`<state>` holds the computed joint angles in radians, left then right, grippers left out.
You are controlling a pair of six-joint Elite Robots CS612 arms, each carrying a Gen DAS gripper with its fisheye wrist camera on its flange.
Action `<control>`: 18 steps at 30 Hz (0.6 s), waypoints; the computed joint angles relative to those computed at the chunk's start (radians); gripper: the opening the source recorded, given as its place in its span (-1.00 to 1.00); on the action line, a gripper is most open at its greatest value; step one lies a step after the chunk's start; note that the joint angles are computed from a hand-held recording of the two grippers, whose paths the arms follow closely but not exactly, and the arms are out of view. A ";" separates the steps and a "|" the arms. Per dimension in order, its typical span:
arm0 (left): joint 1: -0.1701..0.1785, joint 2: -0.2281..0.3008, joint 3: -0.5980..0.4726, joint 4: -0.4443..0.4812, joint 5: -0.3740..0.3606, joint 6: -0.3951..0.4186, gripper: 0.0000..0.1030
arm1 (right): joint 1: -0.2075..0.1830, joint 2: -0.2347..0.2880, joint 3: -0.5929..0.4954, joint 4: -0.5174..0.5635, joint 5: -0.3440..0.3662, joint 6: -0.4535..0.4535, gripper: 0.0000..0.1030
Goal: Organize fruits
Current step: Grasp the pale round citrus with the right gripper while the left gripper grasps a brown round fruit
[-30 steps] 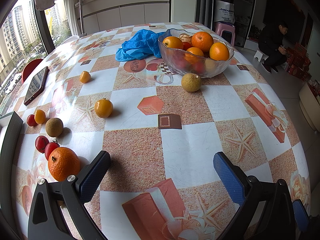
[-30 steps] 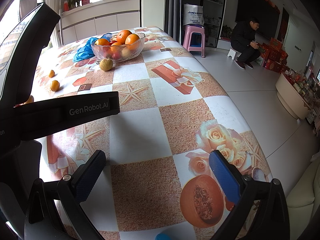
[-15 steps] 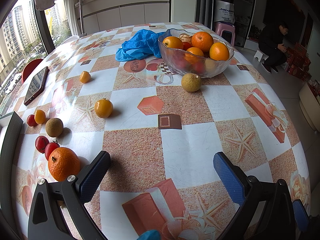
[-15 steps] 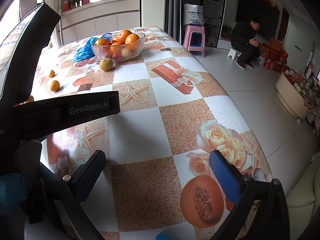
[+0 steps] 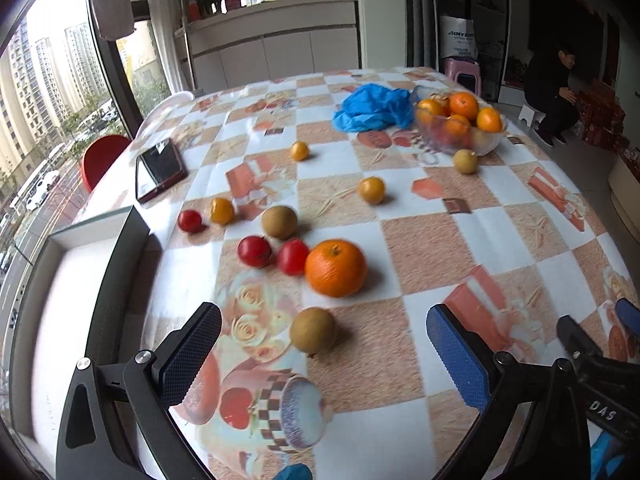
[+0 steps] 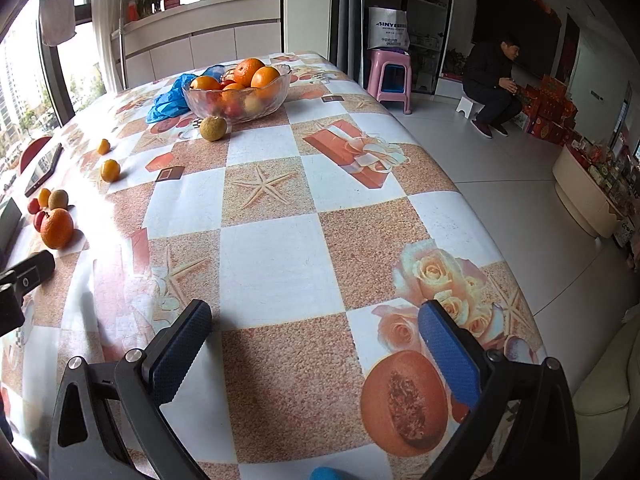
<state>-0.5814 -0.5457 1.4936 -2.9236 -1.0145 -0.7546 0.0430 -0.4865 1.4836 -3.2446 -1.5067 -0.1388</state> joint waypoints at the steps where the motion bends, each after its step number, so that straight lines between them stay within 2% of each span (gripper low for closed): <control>1: 0.007 0.000 0.001 0.012 -0.016 -0.016 1.00 | 0.000 -0.001 0.000 0.005 0.001 -0.001 0.99; 4: 0.027 0.013 -0.016 0.034 -0.071 -0.031 1.00 | 0.000 -0.006 -0.002 0.030 0.005 -0.010 0.99; 6: 0.039 0.022 -0.015 -0.009 -0.124 -0.034 1.00 | 0.001 -0.012 -0.009 0.070 0.003 -0.017 0.99; 10: 0.042 0.028 -0.028 -0.003 -0.129 -0.027 1.00 | 0.006 -0.024 -0.036 0.192 0.017 -0.044 1.00; 13: 0.047 0.024 -0.040 0.032 -0.153 -0.023 1.00 | 0.008 -0.026 -0.053 0.228 0.068 -0.072 1.00; 15: 0.048 0.023 -0.042 0.042 -0.155 -0.027 1.00 | 0.015 -0.022 -0.074 0.235 0.073 -0.074 1.00; 16: 0.046 0.022 -0.038 0.033 -0.151 -0.030 0.88 | 0.018 -0.019 -0.089 0.243 0.079 -0.073 1.00; 17: 0.043 0.022 -0.034 0.017 -0.139 -0.025 0.68 | 0.020 -0.012 -0.111 0.254 0.087 -0.067 1.00; 18: 0.041 0.022 -0.031 0.002 -0.137 -0.011 0.60 | 0.023 -0.003 -0.136 0.267 0.095 -0.058 1.00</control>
